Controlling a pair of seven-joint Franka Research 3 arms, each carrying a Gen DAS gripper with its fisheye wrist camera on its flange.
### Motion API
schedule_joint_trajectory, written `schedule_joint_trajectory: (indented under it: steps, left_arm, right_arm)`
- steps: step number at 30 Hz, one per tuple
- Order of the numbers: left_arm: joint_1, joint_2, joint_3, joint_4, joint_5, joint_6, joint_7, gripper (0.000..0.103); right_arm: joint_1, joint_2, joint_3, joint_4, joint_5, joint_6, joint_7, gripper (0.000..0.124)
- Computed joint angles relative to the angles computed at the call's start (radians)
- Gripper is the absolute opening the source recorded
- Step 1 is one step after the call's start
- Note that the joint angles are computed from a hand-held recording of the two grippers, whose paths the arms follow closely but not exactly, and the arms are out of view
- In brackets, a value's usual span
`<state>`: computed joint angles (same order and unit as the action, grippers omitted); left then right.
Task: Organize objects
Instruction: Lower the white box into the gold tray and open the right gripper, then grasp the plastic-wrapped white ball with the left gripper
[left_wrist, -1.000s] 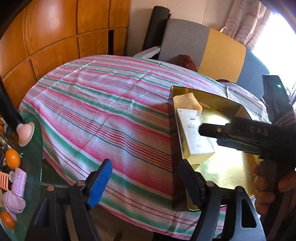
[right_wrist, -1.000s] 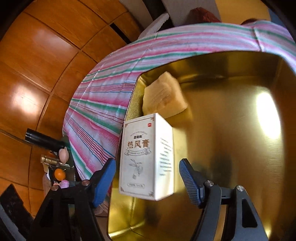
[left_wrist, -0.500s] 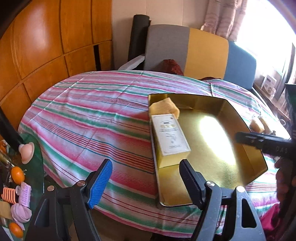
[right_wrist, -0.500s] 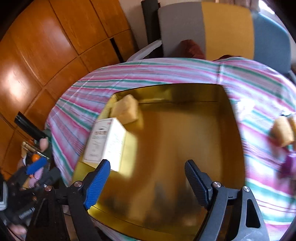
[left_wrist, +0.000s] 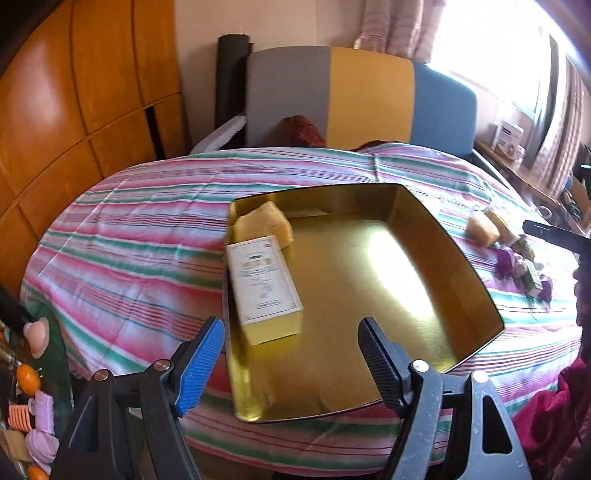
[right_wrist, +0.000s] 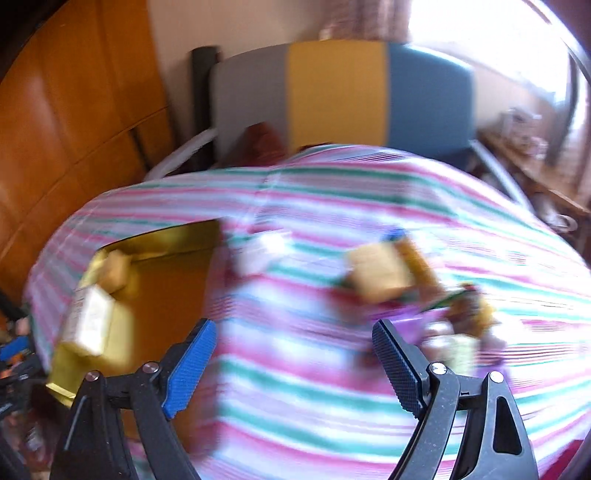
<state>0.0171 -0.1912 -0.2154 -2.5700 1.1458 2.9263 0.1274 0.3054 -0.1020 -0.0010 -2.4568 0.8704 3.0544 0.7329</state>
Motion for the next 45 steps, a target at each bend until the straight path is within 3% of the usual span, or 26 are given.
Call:
schedule_joint_trajectory:
  steps: [5, 7, 9, 12, 16, 23, 27, 37, 39, 41, 43, 44, 45]
  left_arm:
    - [-0.042, 0.059, 0.012, 0.047, -0.115, 0.04, 0.158, 0.076]
    - [-0.051, 0.082, 0.007, 0.075, -0.13, 0.044, 0.184, 0.076]
    - [-0.06, 0.108, 0.004, 0.117, -0.123, 0.05, 0.196, 0.076]
    - [-0.091, 0.171, 0.011, 0.191, -0.163, 0.06, 0.272, 0.079]
    - [-0.147, 0.269, 0.017, 0.316, -0.239, 0.025, 0.43, 0.08]
    - [-0.223, 0.487, 0.025, 0.598, -0.412, -0.054, 0.753, 0.08]
    - [-0.235, 0.624, 0.014, 0.775, -0.542, -0.139, 0.919, 0.079]
    - [-0.355, 0.982, 0.091, 1.293, -0.656, -0.432, 1.129, 0.073]
    - [-0.383, 1.065, 0.113, 1.421, -0.662, -0.515, 1.158, 0.068]
    - [-0.4, 1.153, 0.126, 1.564, -0.689, -0.622, 1.173, 0.035]
    - [-0.421, 1.187, 0.153, 1.613, -0.695, -0.657, 1.167, 0.035]
    - [-0.413, 1.172, 0.133, 1.585, -0.657, -0.639, 1.155, 0.035]
    - [-0.422, 1.143, 0.149, 1.534, -0.675, -0.599, 1.163, 0.035]
  right_arm:
    - [-0.067, 0.091, -0.04, 0.037, 0.013, 0.162, -0.019, 0.09]
    - [-0.108, 0.125, -0.053, 0.046, -0.048, 0.18, 0.075, 0.09]
    - [-0.107, 0.145, -0.116, 0.062, -0.132, 0.133, 0.232, 0.09]
    - [-0.197, 0.146, -0.047, 0.12, 0.106, 0.052, 0.09, 0.091]
    - [-0.236, 0.135, -0.023, 0.123, 0.115, 0.001, 0.081, 0.092]
    - [-0.233, 0.115, -0.011, 0.118, 0.21, -0.029, -0.002, 0.094]
    - [-0.231, 0.1, -0.022, 0.122, 0.294, -0.056, -0.059, 0.095]
    - [-0.261, 0.101, -0.053, 0.15, 0.38, -0.179, -0.052, 0.096]
    - [-0.264, 0.099, -0.052, 0.151, 0.395, -0.185, -0.063, 0.096]
    - [-0.266, 0.099, -0.052, 0.153, 0.408, -0.187, -0.071, 0.096]
    - [-0.27, 0.101, -0.054, 0.159, 0.426, -0.183, -0.075, 0.096]
    - [-0.272, 0.102, -0.055, 0.161, 0.445, -0.176, -0.08, 0.096]
    - [-0.274, 0.103, -0.056, 0.165, 0.477, -0.163, -0.092, 0.096]
